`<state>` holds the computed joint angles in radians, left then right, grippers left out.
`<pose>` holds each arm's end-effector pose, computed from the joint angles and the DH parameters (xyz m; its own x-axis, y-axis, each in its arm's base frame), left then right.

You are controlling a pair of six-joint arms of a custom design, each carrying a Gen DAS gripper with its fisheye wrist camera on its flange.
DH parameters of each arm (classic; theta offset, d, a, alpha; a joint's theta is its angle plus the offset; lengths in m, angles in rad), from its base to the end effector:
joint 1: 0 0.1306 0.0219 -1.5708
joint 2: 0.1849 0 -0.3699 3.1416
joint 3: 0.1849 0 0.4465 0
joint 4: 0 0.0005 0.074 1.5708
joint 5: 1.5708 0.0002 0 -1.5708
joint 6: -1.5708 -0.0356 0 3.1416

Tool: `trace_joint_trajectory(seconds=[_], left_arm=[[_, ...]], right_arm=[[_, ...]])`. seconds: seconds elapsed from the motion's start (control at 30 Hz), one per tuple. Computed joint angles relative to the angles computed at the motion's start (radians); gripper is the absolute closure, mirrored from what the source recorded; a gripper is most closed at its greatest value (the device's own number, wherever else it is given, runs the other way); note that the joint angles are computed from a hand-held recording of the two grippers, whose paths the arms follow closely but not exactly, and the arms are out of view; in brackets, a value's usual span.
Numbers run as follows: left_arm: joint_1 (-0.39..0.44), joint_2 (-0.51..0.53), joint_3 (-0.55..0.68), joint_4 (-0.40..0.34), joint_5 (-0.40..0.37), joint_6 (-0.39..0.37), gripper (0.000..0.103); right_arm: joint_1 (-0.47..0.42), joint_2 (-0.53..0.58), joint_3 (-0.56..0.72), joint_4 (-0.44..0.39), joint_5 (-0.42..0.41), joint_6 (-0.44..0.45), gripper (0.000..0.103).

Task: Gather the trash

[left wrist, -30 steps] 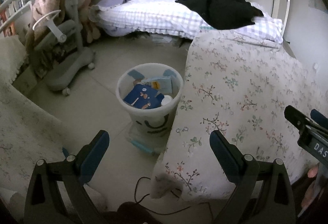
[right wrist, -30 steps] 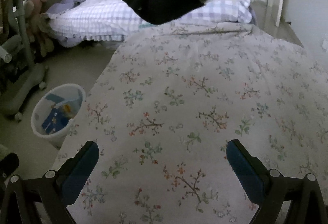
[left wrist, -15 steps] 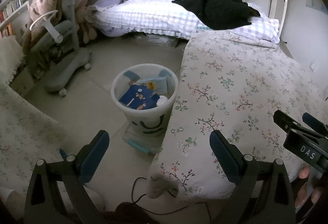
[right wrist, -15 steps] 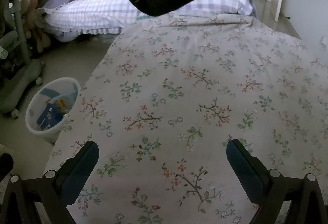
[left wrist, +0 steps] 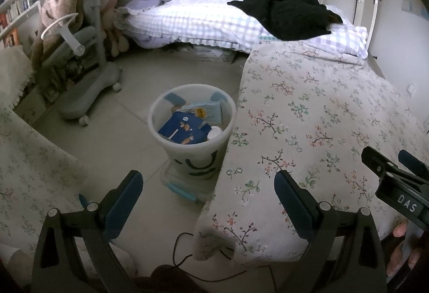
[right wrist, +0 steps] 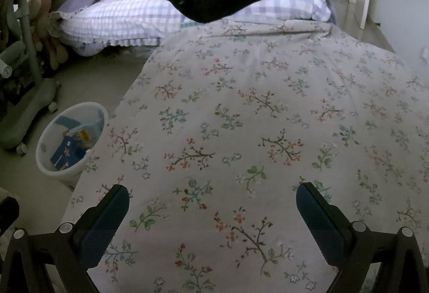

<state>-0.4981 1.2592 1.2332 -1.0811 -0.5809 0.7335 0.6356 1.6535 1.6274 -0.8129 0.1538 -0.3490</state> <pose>0.4200 -0.2067 0.3930 -0.7067 -0.2527 -0.6608 -0.3895 0.9187 0.0652 0.5176 0.3745 0.3943 -0.7350 -0.1223 -0.6669 -0.2691 0.9554 0.1214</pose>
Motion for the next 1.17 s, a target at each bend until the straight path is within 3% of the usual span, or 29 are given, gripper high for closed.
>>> trace_joint_trajectory(seconds=[0.83,1.17], left_arm=[[0.005,-0.005,-0.006,0.001,0.000,-0.003,0.003],[0.014,-0.003,-0.008,0.012,0.044,-0.002,0.003]], right_arm=[[0.004,-0.002,-0.002,0.000,0.002,-0.005,0.001],[0.004,-0.002,-0.001,0.000,0.002,-0.005,0.001]])
